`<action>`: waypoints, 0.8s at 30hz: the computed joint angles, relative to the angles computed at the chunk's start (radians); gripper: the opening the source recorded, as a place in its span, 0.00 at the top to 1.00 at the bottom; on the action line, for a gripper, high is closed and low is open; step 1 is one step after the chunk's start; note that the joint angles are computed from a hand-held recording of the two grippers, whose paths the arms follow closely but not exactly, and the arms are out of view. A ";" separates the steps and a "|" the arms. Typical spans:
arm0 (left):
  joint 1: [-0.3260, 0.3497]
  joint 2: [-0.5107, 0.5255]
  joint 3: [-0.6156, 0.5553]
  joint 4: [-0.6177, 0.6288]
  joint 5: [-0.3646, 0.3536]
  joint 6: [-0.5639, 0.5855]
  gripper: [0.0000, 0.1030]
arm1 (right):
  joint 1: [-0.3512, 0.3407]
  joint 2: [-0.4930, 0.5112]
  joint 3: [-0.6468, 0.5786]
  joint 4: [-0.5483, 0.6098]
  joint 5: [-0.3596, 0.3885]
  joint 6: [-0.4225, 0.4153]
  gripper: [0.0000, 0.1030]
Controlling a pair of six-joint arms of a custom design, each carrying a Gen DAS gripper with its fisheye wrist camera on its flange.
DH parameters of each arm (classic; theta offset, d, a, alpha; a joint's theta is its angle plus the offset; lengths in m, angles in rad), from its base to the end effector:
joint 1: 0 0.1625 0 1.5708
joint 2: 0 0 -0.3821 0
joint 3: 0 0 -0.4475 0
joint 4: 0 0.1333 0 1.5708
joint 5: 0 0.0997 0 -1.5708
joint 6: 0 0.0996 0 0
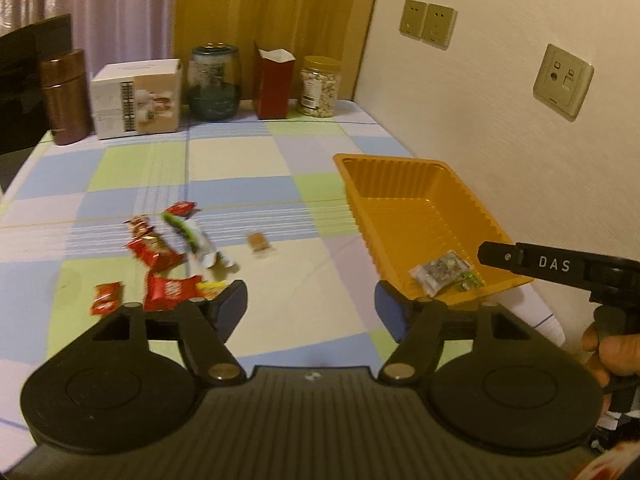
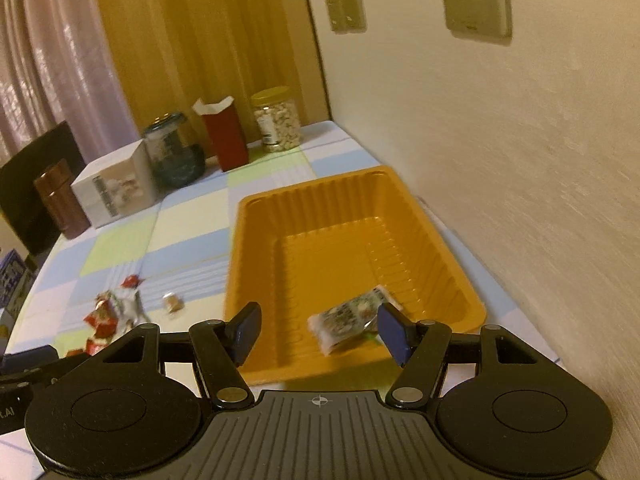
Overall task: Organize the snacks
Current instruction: 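Open both tools to drop the packets into the orange tray, then reach the right tool to the yellow candy packet and grasp it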
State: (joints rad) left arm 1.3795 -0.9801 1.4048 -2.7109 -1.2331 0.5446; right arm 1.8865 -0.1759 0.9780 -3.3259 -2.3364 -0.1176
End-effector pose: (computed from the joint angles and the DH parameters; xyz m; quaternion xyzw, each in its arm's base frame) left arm 0.0193 -0.7752 0.2899 0.2772 0.8827 -0.3121 0.2156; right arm 0.3106 -0.7439 -0.0526 0.0099 -0.8418 0.4562 0.2882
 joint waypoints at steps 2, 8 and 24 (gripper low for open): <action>0.002 -0.025 0.023 -0.012 0.009 -0.001 0.27 | 0.016 0.004 0.003 -0.001 -0.009 0.000 0.38; 0.014 -0.091 0.073 -0.031 0.019 0.004 0.19 | 0.058 0.021 -0.002 0.014 -0.019 0.005 0.38; 0.094 -0.157 0.089 -0.063 0.058 0.021 0.09 | 0.107 0.113 -0.090 0.087 0.046 -0.003 0.38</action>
